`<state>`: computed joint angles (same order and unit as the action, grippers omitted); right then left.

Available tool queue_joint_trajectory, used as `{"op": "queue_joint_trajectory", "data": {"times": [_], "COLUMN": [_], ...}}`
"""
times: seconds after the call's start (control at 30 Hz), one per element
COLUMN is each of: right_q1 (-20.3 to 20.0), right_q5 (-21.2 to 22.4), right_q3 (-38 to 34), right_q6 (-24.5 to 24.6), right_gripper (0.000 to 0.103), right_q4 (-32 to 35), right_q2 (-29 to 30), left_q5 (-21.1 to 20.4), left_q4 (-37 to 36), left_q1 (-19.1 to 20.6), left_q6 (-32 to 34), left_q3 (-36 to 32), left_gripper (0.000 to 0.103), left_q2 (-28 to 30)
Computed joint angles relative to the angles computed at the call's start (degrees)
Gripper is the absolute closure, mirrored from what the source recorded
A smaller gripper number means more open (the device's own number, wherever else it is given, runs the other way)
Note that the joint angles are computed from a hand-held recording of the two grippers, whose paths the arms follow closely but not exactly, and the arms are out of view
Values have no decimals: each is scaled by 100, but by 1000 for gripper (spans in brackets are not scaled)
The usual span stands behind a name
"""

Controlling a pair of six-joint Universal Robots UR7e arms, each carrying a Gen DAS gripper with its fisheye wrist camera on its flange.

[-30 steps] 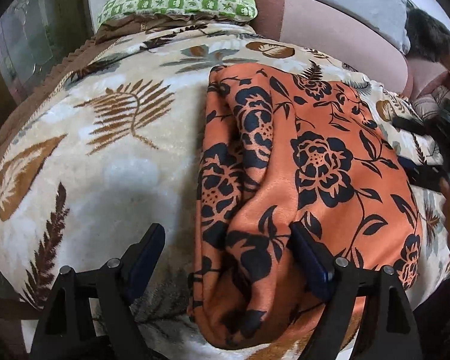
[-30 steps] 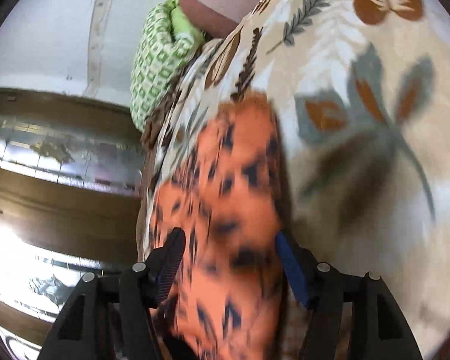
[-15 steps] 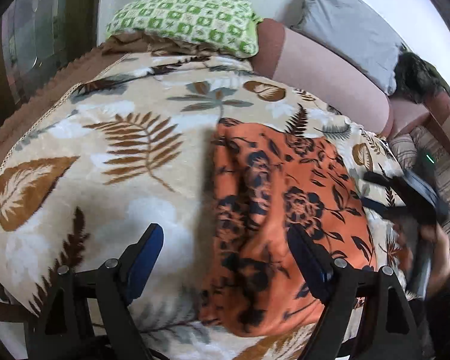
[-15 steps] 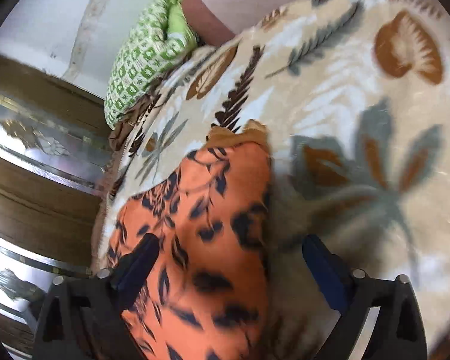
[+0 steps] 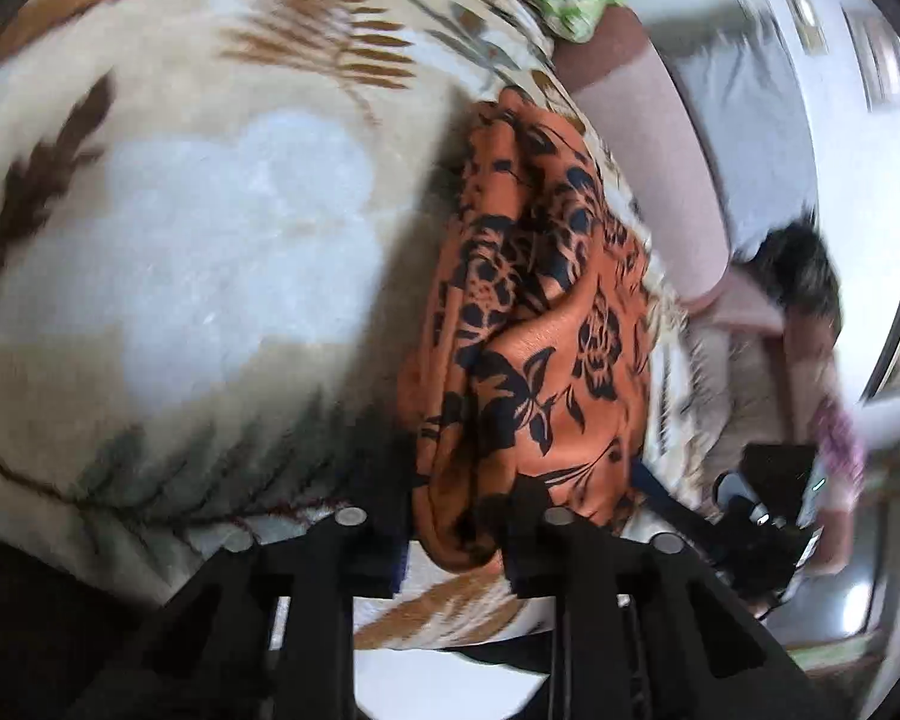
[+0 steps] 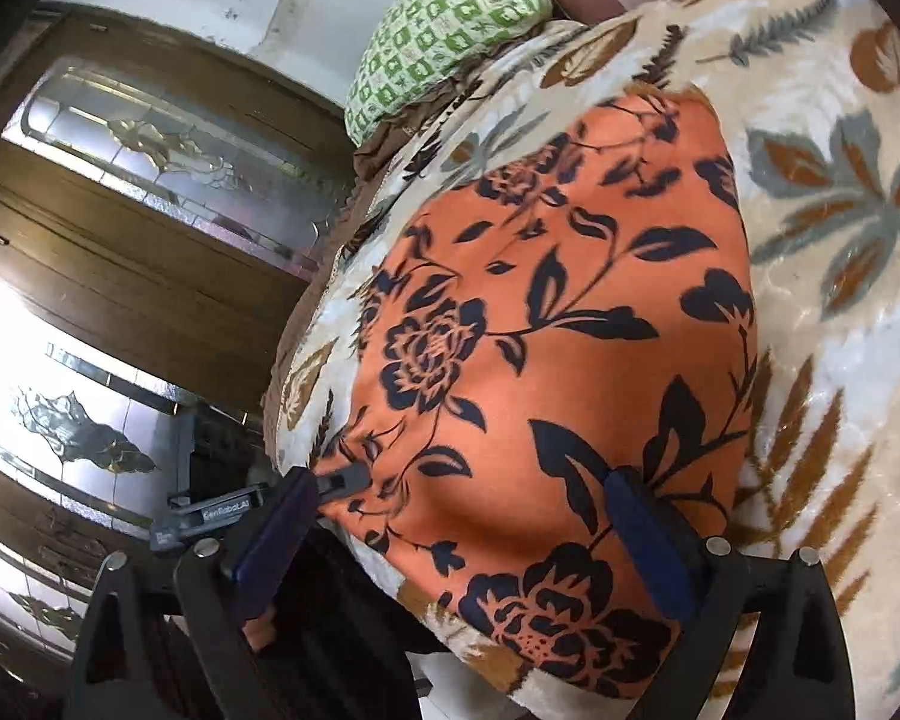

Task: Fold small clothes

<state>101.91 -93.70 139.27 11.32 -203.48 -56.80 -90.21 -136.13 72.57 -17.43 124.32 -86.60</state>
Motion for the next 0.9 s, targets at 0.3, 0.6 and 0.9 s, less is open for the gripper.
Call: {"op": "queue_joint_trajectory", "data": {"times": [0.3, 0.6, 0.9], "right_q1": [-86, -103, -277], "right_q5": [75, 174, 453], "right_q3": [-63, -5, 93], "right_q6": [83, 53, -71], "right_gripper": [6, 6, 6], "right_q4": [154, -29, -148], "right_q2": [-21, 39, 4], "left_q5": [1116, 921, -278], "left_q4": [146, 174, 175], "left_q1": [-877, -630, 192], "left_q6": [445, 1387, 240], "left_q3": [-254, -1561, -2083], "left_gripper": [55, 17, 78], "left_q2": [-91, 1377, 2118]}}
